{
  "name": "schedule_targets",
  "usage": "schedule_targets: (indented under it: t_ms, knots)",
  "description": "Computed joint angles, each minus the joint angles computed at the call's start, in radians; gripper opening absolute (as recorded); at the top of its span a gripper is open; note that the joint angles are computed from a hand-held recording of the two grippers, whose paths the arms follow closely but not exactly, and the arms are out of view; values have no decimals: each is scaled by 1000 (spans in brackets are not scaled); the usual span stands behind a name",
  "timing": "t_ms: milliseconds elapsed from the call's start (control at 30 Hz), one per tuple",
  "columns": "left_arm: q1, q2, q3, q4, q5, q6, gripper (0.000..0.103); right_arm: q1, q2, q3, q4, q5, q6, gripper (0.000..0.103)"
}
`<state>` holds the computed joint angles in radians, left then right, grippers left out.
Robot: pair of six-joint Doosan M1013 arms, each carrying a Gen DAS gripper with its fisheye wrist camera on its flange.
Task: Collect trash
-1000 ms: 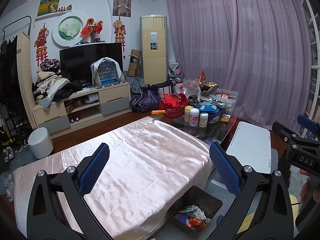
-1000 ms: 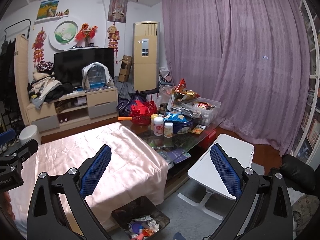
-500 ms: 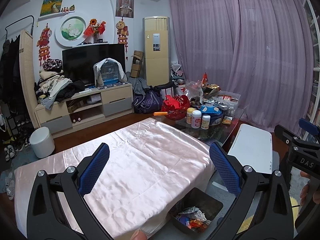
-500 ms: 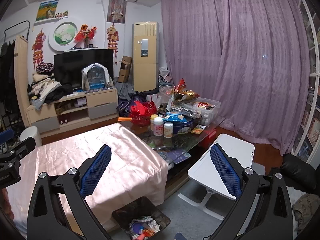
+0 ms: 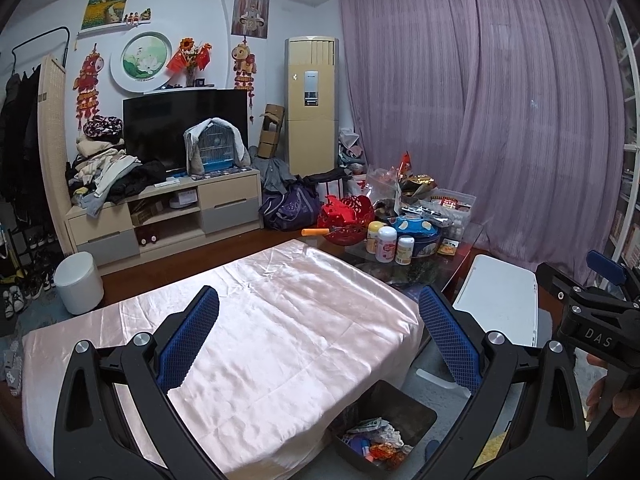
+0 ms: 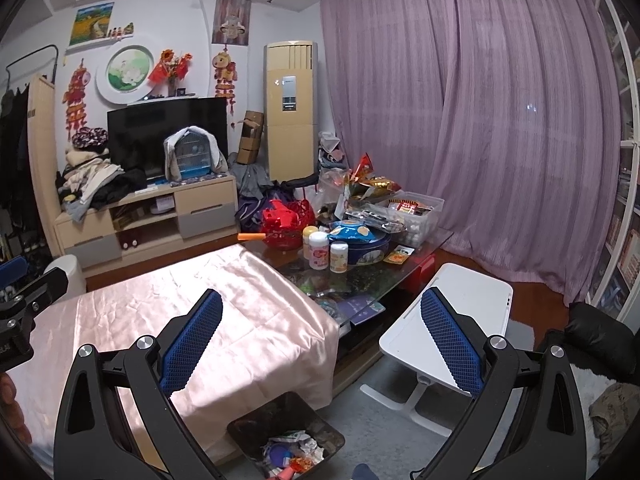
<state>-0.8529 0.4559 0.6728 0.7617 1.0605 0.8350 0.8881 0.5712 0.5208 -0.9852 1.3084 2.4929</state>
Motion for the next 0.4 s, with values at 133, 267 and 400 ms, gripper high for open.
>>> schedule_targets:
  t_ms: [133,267,400]
  knots:
    - [5,12,-26,-50,26,37,95,-1,-4,3,4,4,-1,100]
    - [-1,27,-48,-22,71,41,95,-2,-7,8,6,0,-1,100]
    - [-5,28,-49,-26,73,65,95,-3,-7,8,7,-1,-1,100]
